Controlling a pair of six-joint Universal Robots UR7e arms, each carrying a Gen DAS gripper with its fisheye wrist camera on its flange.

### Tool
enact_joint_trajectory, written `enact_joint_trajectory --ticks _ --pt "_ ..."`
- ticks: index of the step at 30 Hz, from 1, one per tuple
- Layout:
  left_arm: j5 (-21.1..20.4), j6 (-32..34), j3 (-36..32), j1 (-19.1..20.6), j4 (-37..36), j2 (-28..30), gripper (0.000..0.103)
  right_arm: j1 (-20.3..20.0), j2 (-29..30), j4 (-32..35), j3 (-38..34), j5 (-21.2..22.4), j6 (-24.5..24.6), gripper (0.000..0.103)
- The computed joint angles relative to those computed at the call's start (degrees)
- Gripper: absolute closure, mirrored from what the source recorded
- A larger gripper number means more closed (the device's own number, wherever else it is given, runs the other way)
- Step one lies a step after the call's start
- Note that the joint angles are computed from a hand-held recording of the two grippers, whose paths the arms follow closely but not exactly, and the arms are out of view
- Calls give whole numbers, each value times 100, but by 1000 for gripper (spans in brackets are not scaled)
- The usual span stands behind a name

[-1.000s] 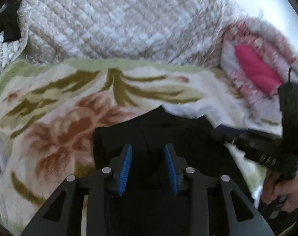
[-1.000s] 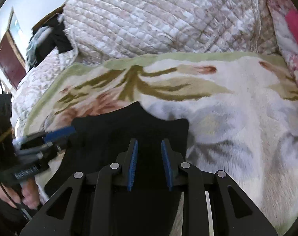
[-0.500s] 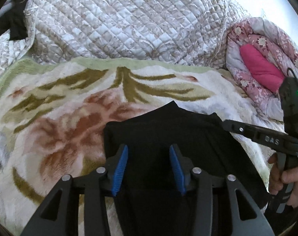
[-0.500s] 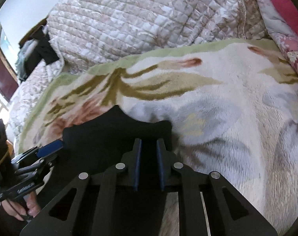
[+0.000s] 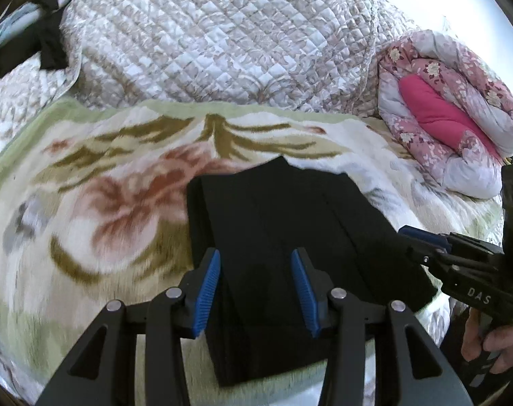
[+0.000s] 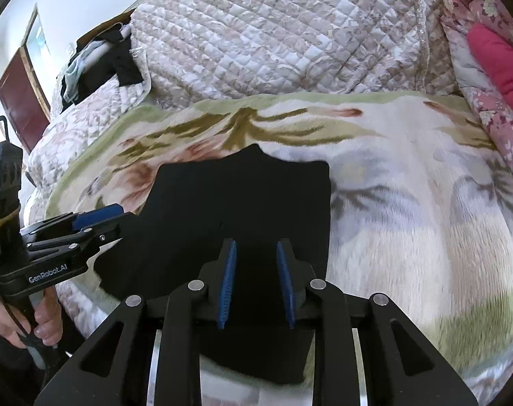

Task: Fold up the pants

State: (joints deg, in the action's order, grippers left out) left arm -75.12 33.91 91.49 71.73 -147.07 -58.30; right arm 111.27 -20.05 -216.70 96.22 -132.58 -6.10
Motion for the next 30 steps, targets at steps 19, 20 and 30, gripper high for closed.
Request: enact_joint_trajectory --ticks 19,20,30 --pt "133 -282 -45 178 87 -27 60 -73 -1 -59 117 15 271 66" --pt "180 -368 -117 190 100 7 60 -84 -22 -162 160 -9 314 62" --pt "-12 -863 -681 277 669 189 60 -347 -437 -98 566 533 1157 49"
